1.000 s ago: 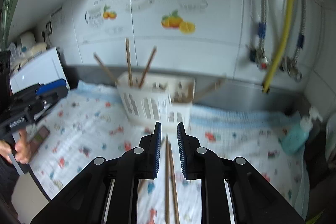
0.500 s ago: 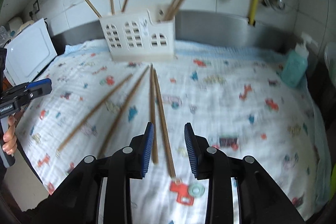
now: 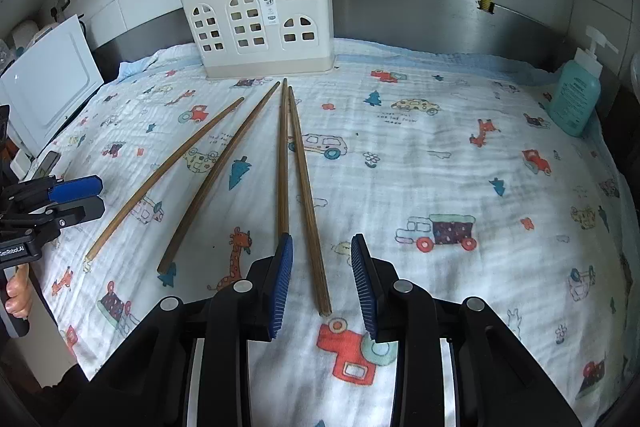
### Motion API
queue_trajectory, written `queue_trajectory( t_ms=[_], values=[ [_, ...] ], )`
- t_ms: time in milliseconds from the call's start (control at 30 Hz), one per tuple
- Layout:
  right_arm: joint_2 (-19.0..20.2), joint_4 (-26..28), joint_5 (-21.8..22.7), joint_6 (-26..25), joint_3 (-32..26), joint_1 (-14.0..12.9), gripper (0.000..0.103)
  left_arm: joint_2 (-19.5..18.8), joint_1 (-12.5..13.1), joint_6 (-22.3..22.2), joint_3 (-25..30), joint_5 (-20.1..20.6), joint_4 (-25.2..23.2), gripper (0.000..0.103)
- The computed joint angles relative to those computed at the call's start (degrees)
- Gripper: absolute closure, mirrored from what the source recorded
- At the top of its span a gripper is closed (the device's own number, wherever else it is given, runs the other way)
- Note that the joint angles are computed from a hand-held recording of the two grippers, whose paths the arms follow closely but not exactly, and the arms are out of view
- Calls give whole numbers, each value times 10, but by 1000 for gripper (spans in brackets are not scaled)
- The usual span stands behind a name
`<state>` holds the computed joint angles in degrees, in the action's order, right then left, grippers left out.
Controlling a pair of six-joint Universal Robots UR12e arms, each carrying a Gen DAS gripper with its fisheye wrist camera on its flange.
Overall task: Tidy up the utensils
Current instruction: 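Move both open tools back down over the remaining chopsticks, then close the right tool on a chopstick while the left tool grasps another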
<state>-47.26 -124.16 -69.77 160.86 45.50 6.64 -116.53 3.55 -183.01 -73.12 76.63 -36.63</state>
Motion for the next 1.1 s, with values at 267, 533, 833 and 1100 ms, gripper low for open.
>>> queue_trajectory(
  t_ms=[267, 533, 833, 1100],
  values=[
    [17, 23, 0, -11, -25, 3, 81, -4, -3, 1, 3, 14, -2, 58],
    [20, 25, -4, -16, -27, 4, 89, -8, -8, 7, 5, 26, -7, 59],
    [15, 12, -12, -27, -16, 5, 92, -16, -12, 13, 14, 34, -17, 77],
    [15, 7, -12, -31, -14, 5, 92, -22, -15, 9, 21, 49, -26, 85]
  ],
)
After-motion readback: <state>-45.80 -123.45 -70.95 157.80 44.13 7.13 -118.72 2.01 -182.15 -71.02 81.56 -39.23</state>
